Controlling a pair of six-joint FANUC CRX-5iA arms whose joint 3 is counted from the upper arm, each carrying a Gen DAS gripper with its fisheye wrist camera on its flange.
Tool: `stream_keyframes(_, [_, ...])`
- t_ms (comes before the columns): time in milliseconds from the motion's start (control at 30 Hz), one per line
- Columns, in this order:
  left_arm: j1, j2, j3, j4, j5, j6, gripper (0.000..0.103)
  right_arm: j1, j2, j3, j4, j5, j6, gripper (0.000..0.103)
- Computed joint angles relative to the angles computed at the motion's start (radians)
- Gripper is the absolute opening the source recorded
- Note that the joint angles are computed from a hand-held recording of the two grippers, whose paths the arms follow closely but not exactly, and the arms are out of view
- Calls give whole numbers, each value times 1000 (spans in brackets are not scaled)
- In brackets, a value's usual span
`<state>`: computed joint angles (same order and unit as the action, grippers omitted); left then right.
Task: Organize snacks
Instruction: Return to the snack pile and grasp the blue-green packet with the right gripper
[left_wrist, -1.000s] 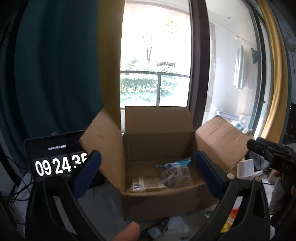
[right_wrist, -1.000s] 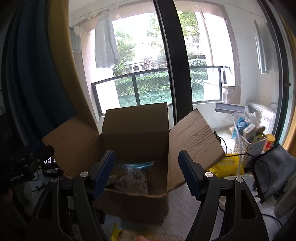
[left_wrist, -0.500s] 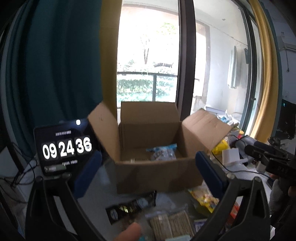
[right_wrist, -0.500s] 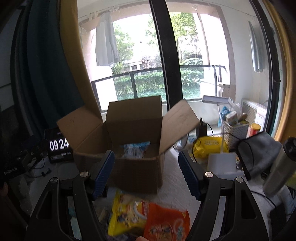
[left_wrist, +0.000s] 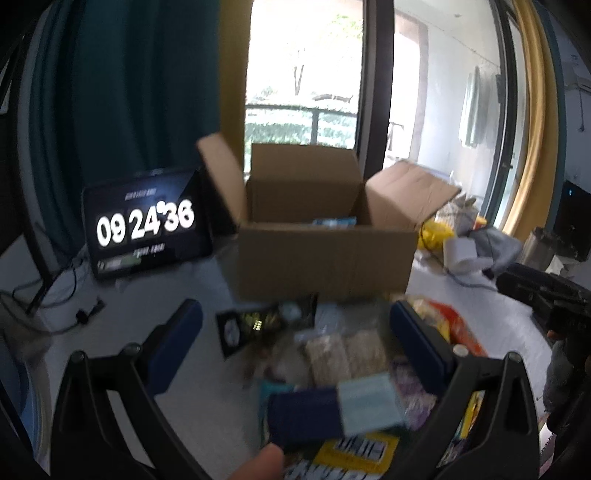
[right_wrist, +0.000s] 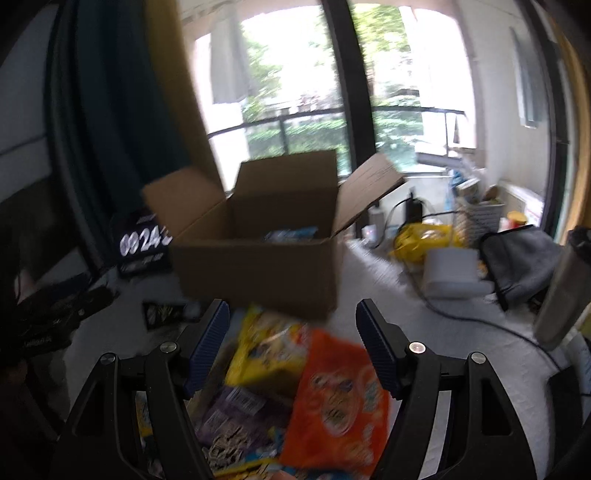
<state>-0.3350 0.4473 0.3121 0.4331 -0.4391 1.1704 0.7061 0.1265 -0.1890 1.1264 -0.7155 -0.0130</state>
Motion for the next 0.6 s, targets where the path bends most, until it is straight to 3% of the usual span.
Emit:
stream_keyframes(200, [28,-58,-106,-35,0,39,102,61,78,88,-148,19,263,75])
stream_keyframes(367, [65,-82,-162,-48,4,55,102,94,172,219,-291,29,519,82])
stream_keyframes(600, [110,-74,-186,-5,26,37,102,104,319,472,-530,-52,874,83])
